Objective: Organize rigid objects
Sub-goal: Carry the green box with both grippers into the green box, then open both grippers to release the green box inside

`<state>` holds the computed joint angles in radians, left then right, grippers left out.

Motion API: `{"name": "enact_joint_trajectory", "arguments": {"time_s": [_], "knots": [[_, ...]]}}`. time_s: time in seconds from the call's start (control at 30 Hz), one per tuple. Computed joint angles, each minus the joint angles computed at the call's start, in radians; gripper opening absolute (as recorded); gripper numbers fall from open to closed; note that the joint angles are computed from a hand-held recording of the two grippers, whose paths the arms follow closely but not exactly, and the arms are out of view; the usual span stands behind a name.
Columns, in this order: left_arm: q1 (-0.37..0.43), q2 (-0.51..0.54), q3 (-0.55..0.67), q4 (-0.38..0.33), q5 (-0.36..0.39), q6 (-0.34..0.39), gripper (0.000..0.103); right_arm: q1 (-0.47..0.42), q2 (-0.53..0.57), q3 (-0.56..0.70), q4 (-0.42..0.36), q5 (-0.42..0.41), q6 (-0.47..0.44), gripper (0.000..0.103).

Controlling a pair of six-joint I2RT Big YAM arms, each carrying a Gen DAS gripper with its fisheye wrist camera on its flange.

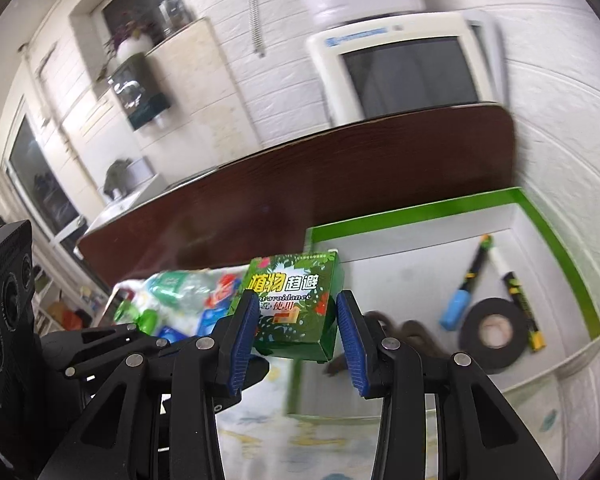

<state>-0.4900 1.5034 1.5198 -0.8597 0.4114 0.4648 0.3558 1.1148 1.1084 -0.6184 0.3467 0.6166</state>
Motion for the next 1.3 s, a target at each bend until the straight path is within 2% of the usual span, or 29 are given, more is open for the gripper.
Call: {"name": "enact_joint_trajectory", "arguments": {"time_s": [0.27, 0.57, 0.83, 1.0, 1.17, 1.3], "knots": [[-0.102, 0.091, 0.098, -0.041, -0.038, 0.013, 0.019, -0.142, -0.067, -0.086, 0.031, -0.067, 0.041, 0.042], [-0.149, 0.178, 0.188, -0.077, -0.080, 0.000, 0.019, -0.241, -0.082, -0.138, 0.077, -0.157, 0.045, 0.042], [-0.160, 0.230, 0.234, -0.101, -0.093, -0.012, 0.021, -0.278, -0.065, -0.157, 0.096, -0.204, 0.054, 0.042], [-0.156, 0.228, 0.231, -0.098, -0.093, -0.012, 0.022, -0.288, -0.055, -0.159, 0.094, -0.223, 0.068, 0.042], [-0.139, 0.206, 0.211, -0.090, -0.099, -0.028, 0.022, -0.281, -0.064, -0.160, 0.090, -0.206, 0.080, 0.042], [-0.107, 0.169, 0.167, -0.065, -0.097, -0.046, 0.031, -0.261, -0.068, -0.151, 0.085, -0.191, 0.072, 0.042]]}}
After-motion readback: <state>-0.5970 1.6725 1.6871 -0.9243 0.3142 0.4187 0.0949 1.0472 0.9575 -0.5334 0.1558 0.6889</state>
